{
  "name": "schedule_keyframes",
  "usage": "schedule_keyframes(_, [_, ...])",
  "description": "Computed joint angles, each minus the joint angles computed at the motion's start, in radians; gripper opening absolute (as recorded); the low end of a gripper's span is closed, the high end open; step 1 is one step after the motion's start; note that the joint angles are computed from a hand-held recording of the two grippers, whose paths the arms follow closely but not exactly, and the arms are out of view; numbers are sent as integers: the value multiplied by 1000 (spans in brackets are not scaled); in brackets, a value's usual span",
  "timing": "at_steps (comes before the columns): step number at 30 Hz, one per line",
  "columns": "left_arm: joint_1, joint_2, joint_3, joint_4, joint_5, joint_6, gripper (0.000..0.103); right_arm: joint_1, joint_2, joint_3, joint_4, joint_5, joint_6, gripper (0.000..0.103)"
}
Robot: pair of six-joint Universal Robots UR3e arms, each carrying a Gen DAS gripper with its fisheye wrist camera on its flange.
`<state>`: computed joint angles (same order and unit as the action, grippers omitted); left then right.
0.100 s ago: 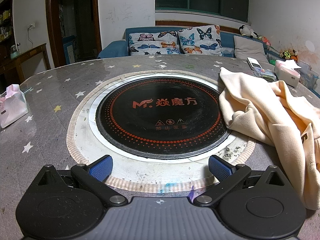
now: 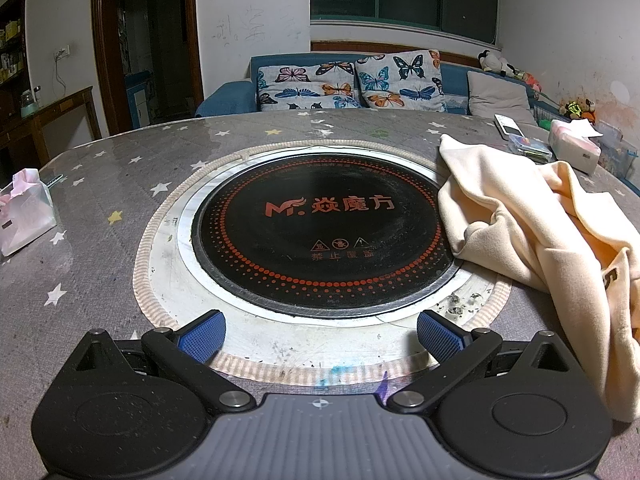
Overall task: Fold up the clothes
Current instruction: 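Approach the crumpled cream sweatshirt with both tools open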
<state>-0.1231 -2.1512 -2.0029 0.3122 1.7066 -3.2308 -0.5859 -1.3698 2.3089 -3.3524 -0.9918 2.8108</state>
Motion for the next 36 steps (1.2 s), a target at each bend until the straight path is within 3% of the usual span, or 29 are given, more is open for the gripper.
schedule_keyframes(4, [1, 0, 4, -4, 0, 2, 103, 11, -8, 9, -3, -20, -12, 103])
schedule_keyframes(7, [-3, 4, 3, -9, 4, 2, 103, 81, 2, 11, -33, -98, 3, 103])
schedule_keyframes(11, [-8, 3, 14, -28, 14, -8, 103, -20, -124, 154, -13, 63, -87, 103])
schedule_keyframes(13, [-15, 2, 25, -43, 29, -18, 103, -74, -186, 184, 71, 133, -144, 103])
schedule_keyframes(24, [-71, 70, 13, -119, 63, -55, 103, -61, -218, 232, 81, 136, -159, 103])
schedule_keyframes(36, [-160, 173, -22, -219, 91, -111, 103, -8, -305, 262, 133, 67, -111, 103])
